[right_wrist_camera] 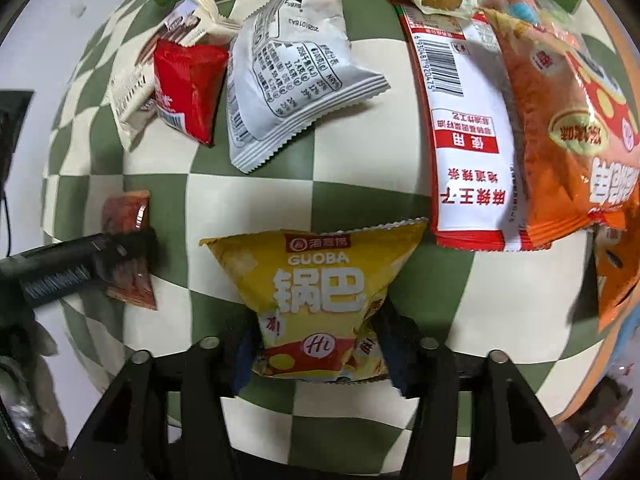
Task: Organize snacks
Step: 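Grasp the red-brown sauce packet with the left tool while the right tool grasps the yellow GUOBA bag, then lower both packets into the box and open both tools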
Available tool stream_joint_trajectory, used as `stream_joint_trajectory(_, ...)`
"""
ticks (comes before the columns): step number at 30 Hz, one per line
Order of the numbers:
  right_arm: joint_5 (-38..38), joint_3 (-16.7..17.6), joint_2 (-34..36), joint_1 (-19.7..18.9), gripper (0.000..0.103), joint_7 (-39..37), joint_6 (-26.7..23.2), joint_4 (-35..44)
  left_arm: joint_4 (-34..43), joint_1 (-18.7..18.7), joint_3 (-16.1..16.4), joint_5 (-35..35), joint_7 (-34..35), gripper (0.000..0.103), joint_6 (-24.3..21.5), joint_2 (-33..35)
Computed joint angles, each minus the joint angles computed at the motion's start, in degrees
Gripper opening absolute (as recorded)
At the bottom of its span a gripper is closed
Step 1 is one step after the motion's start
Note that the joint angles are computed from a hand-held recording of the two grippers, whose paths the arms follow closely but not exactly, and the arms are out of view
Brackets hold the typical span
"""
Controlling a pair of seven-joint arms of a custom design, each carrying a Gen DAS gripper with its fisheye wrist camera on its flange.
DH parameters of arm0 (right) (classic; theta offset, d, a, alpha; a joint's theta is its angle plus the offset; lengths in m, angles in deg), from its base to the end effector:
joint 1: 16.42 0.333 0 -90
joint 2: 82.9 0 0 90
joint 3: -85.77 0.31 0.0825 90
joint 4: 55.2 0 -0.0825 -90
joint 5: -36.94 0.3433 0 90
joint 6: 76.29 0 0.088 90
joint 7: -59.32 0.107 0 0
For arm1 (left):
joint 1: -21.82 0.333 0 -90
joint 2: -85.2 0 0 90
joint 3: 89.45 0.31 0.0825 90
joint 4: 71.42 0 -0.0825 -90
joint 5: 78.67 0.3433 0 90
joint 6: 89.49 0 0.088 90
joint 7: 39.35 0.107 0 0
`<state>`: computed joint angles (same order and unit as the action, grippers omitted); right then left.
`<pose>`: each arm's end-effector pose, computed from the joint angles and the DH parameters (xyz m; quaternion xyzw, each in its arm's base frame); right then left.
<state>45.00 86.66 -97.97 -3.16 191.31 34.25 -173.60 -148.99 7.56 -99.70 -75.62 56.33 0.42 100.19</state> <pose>0.4368 0.1208 0.5604 -0.4964 0.8634 0.0441 0.0790 0.5437 -0.2258 0.5692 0.5002 -0.8657 -0.0192 0.0094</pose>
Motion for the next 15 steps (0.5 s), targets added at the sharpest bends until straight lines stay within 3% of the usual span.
stream_joint_trajectory(3,2.49,-1.35,-2.41,-0.59,0.065,-0.60,2.95,-2.97,-1.03,-1.51,-0.67,1.57,-1.04,0.059,0.87,-1.31)
stream_joint_trajectory(7,2.54,-2.22,-2.51,-1.40,0.065,-2.27,2.61,-2.67,-2.87,-1.82,-0.69,1.93,-3.43,0.053,3.40,-2.85)
stream_joint_trajectory(10,0.34,-0.62,-5.23,-1.41,0.050,-1.33,2.50,-5.89,-7.34,-1.69,-1.28,1.53,-3.99,0.053,5.57,-7.29)
stream_joint_trajectory(15,1.49,-0.49,-6.99,-0.10,0.048,0.21,3.27,-5.71,-4.78,-1.72,-2.45,-2.52,-4.07,0.053,4.87,-8.73)
